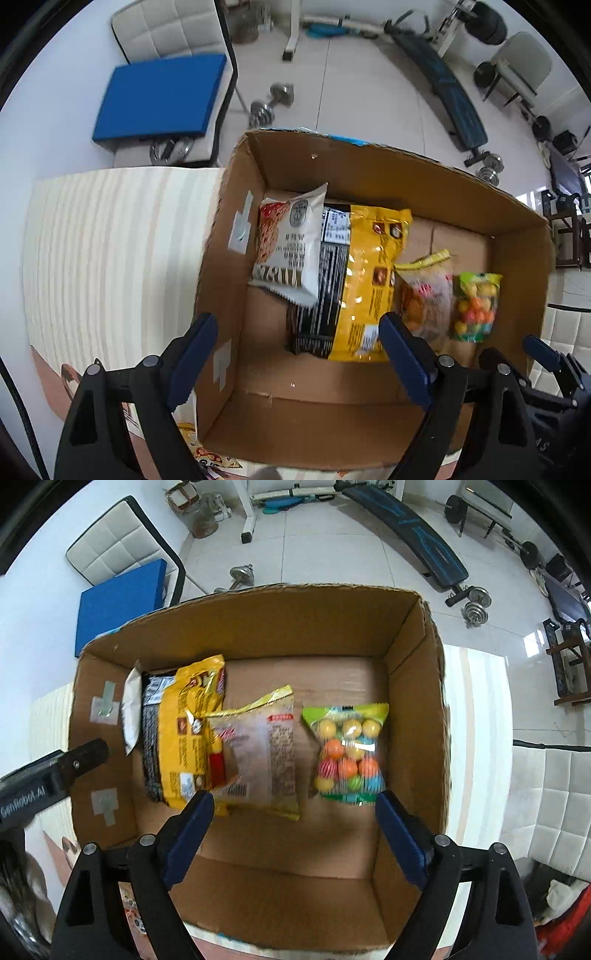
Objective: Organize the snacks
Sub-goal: 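Carry both packets into the box and open both tools to release, then grasp the panda-print packet with left tool while right tool grasps the round wrapped cake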
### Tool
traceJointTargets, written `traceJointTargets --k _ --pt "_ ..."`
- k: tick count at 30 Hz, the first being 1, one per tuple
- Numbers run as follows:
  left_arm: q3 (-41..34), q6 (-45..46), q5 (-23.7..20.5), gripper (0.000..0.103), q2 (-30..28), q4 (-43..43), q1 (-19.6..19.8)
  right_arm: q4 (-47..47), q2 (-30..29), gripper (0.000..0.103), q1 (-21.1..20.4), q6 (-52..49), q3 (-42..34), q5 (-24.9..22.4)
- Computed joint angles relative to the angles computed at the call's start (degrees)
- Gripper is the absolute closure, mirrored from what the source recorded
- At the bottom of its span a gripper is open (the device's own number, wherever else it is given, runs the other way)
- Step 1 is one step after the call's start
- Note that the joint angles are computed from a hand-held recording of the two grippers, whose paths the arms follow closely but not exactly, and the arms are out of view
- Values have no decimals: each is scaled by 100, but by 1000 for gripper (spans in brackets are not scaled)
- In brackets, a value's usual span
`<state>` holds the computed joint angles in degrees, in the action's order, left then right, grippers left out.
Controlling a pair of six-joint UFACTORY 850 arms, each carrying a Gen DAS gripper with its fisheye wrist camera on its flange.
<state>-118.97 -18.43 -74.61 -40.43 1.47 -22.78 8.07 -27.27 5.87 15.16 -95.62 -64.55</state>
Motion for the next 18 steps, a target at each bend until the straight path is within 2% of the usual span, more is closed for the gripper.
traceJointTargets --k 6,18 --pt "1312 -42 862 14 1063 337 -179 -225 619 12 216 296 625 295" --pt "2823 -102 1828 14 2569 647 -399 -1066 2015 12 790 1313 1770 750"
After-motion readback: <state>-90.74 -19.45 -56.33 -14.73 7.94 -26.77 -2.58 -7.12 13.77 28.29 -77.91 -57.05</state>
